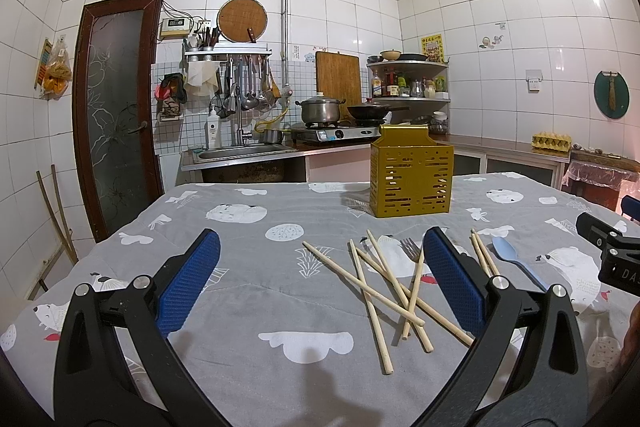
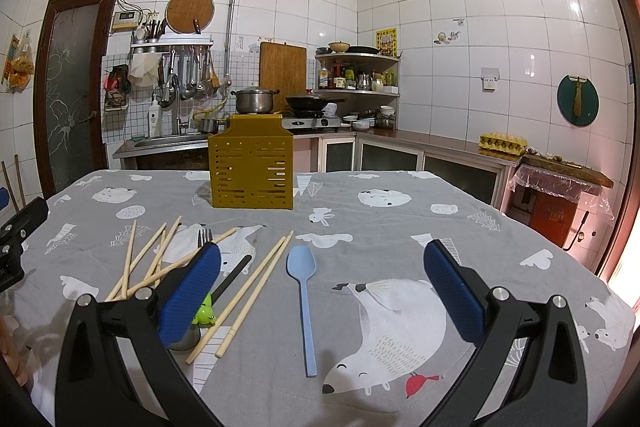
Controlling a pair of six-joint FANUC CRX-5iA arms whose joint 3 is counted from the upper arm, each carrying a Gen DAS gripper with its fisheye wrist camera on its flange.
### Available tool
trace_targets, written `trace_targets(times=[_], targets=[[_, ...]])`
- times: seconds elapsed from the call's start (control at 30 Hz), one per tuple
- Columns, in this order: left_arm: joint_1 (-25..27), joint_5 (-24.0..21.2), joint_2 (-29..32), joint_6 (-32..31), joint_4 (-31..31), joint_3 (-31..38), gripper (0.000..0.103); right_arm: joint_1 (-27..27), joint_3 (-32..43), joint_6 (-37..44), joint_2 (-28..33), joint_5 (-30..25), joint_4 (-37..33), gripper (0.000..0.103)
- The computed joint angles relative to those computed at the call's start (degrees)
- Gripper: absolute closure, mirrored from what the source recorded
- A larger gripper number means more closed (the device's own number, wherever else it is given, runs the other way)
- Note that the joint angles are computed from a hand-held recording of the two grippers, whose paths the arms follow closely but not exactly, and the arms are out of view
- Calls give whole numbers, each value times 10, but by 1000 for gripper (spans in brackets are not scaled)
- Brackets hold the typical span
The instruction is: Organize utensils
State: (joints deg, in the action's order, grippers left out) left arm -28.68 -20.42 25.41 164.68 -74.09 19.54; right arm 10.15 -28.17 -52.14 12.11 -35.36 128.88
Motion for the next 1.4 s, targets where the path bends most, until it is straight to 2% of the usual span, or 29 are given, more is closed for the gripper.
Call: trace_targets(times=[0.8,1.1,1.23,1.4], targets=[[3,5,-17,-21,15,-7,5,-3,-2,-7,-3,-2,8,4],[5,3,-12,-35,27,-4,5,0,-8,-25,-7,-24,26,4],[25,22,-8,-114,107,-2,5,7,-5,-5,-5,-27,2,4],[55,39,1,-222,225,-1,5,-12,4,-18,-7,30,20,4]])
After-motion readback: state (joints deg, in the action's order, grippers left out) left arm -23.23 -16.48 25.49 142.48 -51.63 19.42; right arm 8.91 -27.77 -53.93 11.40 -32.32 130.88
